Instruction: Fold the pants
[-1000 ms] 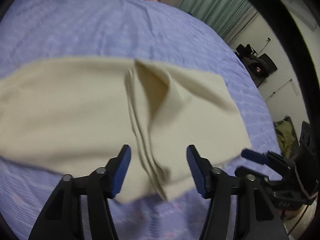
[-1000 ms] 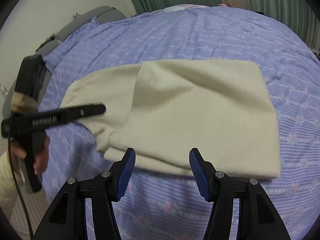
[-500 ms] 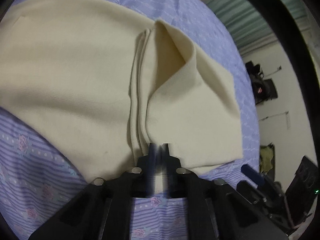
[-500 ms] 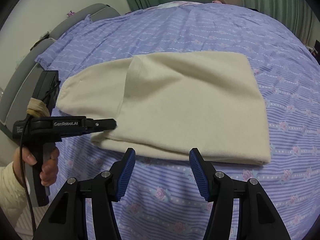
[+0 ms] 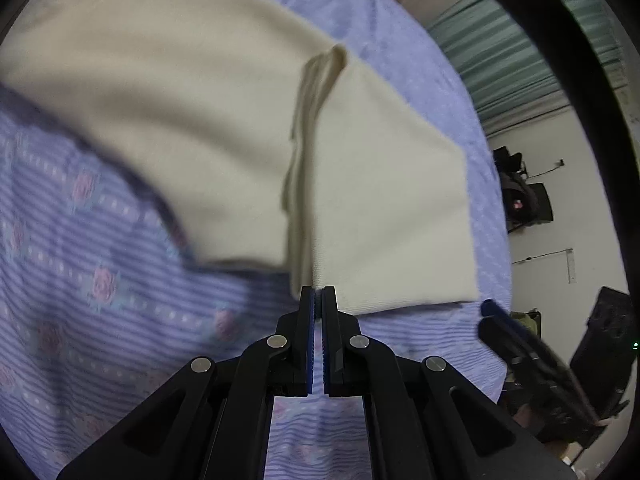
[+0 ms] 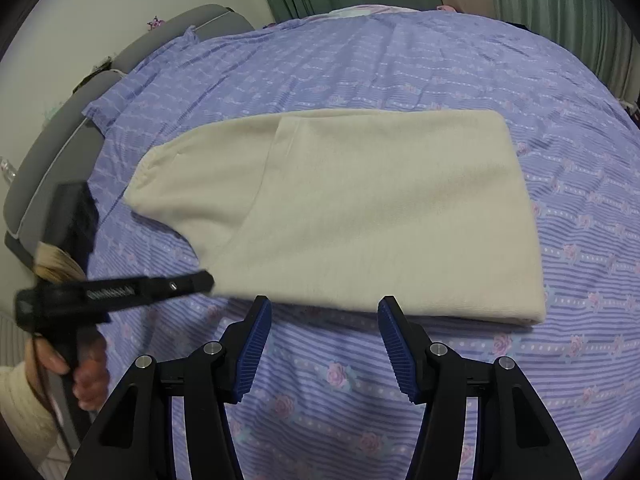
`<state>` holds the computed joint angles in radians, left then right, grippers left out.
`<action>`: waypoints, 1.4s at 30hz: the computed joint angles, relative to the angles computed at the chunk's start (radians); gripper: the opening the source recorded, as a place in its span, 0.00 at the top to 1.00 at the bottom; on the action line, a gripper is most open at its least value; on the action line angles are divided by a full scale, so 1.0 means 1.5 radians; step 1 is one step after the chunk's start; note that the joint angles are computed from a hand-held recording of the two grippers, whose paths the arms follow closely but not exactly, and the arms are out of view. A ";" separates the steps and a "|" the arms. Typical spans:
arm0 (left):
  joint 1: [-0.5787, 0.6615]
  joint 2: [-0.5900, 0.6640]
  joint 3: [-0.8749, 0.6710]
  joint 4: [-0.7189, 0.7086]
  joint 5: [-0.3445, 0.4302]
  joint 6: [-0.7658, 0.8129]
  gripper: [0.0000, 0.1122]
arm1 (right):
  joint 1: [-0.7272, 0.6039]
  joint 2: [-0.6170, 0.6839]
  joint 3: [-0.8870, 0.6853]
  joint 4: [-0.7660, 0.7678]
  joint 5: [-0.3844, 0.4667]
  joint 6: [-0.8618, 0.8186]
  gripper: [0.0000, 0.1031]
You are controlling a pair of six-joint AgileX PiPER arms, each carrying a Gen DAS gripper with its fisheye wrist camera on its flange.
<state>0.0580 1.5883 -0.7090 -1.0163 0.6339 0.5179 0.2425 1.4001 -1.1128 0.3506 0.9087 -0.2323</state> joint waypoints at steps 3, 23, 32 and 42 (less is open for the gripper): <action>-0.027 -0.024 -0.009 0.136 -0.030 -0.132 0.93 | 0.008 0.001 -0.001 0.002 -0.007 0.005 0.45; -0.011 0.390 -0.591 0.218 0.076 -0.050 0.51 | 0.111 0.135 0.005 0.017 -0.149 0.110 0.44; 0.004 0.435 -0.647 0.159 0.156 0.022 0.87 | 0.108 0.161 0.013 0.035 -0.173 0.115 0.44; -0.007 0.451 -0.778 0.185 0.191 -0.002 0.87 | 0.116 0.187 -0.038 0.036 -0.179 0.111 0.45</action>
